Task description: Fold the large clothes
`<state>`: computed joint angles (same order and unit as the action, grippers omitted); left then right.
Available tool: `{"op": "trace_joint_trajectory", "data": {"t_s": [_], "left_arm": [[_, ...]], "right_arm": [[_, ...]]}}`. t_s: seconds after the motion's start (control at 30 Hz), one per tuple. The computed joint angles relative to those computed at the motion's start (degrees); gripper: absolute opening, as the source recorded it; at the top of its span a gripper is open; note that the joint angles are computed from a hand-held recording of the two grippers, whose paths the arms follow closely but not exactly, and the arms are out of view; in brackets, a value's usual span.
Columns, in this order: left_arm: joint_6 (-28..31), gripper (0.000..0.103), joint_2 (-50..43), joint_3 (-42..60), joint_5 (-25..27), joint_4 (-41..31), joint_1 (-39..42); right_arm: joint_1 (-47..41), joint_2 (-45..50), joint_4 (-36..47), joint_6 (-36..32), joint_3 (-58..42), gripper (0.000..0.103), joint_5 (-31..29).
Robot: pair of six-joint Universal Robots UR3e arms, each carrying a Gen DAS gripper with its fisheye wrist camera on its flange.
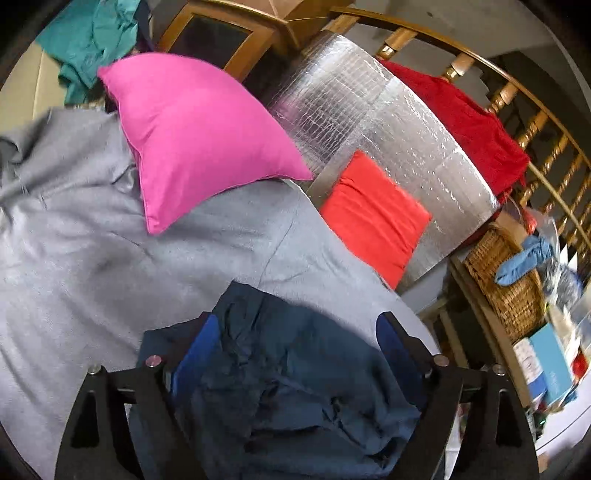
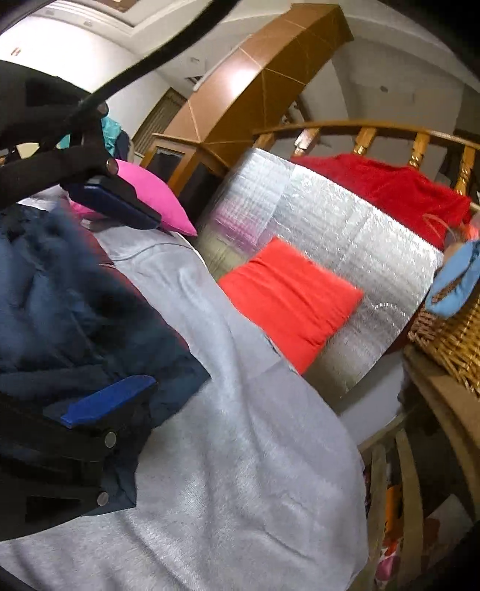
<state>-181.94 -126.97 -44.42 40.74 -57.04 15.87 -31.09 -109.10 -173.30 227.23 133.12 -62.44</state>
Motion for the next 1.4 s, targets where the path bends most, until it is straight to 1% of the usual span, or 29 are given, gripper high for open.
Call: {"op": "trace_joint_trajectory", "data": {"t_s": [0.07, 0.1, 0.13, 0.17, 0.2, 0.23, 0.3, 0.37, 0.4, 0.5, 0.6, 0.7, 0.8, 0.87, 0.9, 0.97, 1.03, 1.1, 1.13, 1.17, 1.2, 1.23, 1.3, 1.33, 1.37, 1.4], "left_arm": [[2.17, 0.088, 0.95, -0.27, 2.28, -3.14, -0.74], [3.46, 0.088, 1.19, 0.06, 4.25, -5.59, -1.37], [4.25, 0.088, 1.15, 0.76, 5.95, -7.49, -1.79], [5.24, 0.088, 1.28, 1.11, 8.29, -9.57, -2.36], [5.95, 0.088, 1.57, 0.71, 9.49, -10.37, -2.62], [6.49, 0.088, 1.84, 0.13, 10.76, -10.73, -2.97], [7.43, 0.088, 2.01, -0.08, 14.72, -12.22, -3.79], [8.27, 0.088, 1.47, 0.58, 18.9, -13.7, -4.83], [8.55, 0.088, 1.46, 0.51, 20.95, -13.49, -5.42], [10.08, 0.088, 0.24, 3.2, 24.98, -14.49, -6.62], [11.59, 0.088, -1.47, 6.57, 27.27, -16.56, -6.9], [11.74, 0.088, -3.22, 9.83, 29.75, -18.44, -7.04], [12.39, 0.088, -5.12, 12.92, 30.86, -19.92, -6.51], [12.78, 0.088, -5.49, 13.91, 31.03, -20.92, -5.97], [12.86, 0.088, -5.68, 14.36, 30.89, -21.4, -5.7], [13.17, 0.088, -6.82, 16.35, 30.44, -23.15, -5.25], [13.77, 0.088, -8.07, 19.04, 30.1, -25.7, -4.89], [13.99, 0.088, -8.37, 19.75, 30.24, -26.77, -4.48], [14.16, 0.088, -7.81, 19.04, 30.08, -26.93, -4.13], [14.23, 0.088, -7.86, 19.36, 29.91, -27.55, -3.85], [13.95, 0.088, -7.89, 19.97, 30.38, -28.41, -3.81], [14.05, 0.088, -7.55, 19.53, 30.18, -28.33, -3.49], [14.09, 0.088, -6.97, 18.58, 30.55, -28.02, -3.18], [14.16, 0.088, -7.0, 18.54, 30.83, -28.22, -3.24], [14.5, 0.088, -7.75, 19.83, 31.36, -29.47, -3.47], [15.0, 0.088, -8.98, 21.92, 31.93, -31.26, -3.75]], "right_arm": [[2.92, -0.3, 5.74, -2.37, -3.05, 0.084, -2.16], [4.43, 0.16, 7.51, -3.18, -4.38, 0.081, -3.49], [6.63, 0.85, 9.68, -4.03, -6.05, 0.073, -5.74], [8.94, 1.8, 12.21, -4.94, -7.89, 0.067, -8.15], [9.53, 1.65, 14.02, -5.95, -8.35, 0.056, -8.68], [11.1, 2.76, 15.83, -6.61, -9.76, 0.05, -10.01], [13.55, 4.88, 16.47, -6.49, -11.2, 0.05, -11.85], [14.8, 7.4, 16.12, -6.83, -12.59, 0.05, -10.78], [15.84, 9.64, 17.21, -7.46, -14.82, 0.05, -9.67], [20.53, 16.23, 18.59, -8.34, -21.61, 0.05, -10.36], [24.45, 23.93, 20.5, -7.78, -30.09, 0.05, -10.22], [27.64, 34.28, 27.51, -6.78, -43.89, 0.05, -11.27], [29.19, 47.53, 38.11, -4.37, -60.28, 0.051, -14.46], [28.47, 53.39, 42.39, -3.9, -65.66, 0.05, -14.24], [27.7, 54.36, 41.59, -2.87, -65.41, 0.05, -13.1], [26.86, 53.03, 38.86, -0.83, -63.0, 0.05, -12.02], [26.6, 50.02, 35.59, -1.48, -58.93, 0.05, -11.62], [26.2, 45.23, 30.1, -1.41, -52.22, 0.05, -13.14], [25.5, 41.14, 26.25, -0.54, -46.73, 0.05, -14.73], [24.89, 38.47, 24.71, 0.04, -43.65, 0.05, -15.71], [24.13, 35.77, 24.35, 0.53, -41.02, 0.05, -17.44], [23.87, 33.76, 25.45, 0.91, -39.68, 0.05, -20.52], [23.17, 31.15, 29.82, 0.89, -37.82, 0.05, -26.6], [22.3, 30.75, 31.98, 1.04, -36.72, 0.05, -28.24], [20.47, 31.13, 33.37, 0.75, -35.02, 0.05, -27.18], [17.94, 31.62, 32.89, -0.32, -32.39, 0.051, -22.75]]}}
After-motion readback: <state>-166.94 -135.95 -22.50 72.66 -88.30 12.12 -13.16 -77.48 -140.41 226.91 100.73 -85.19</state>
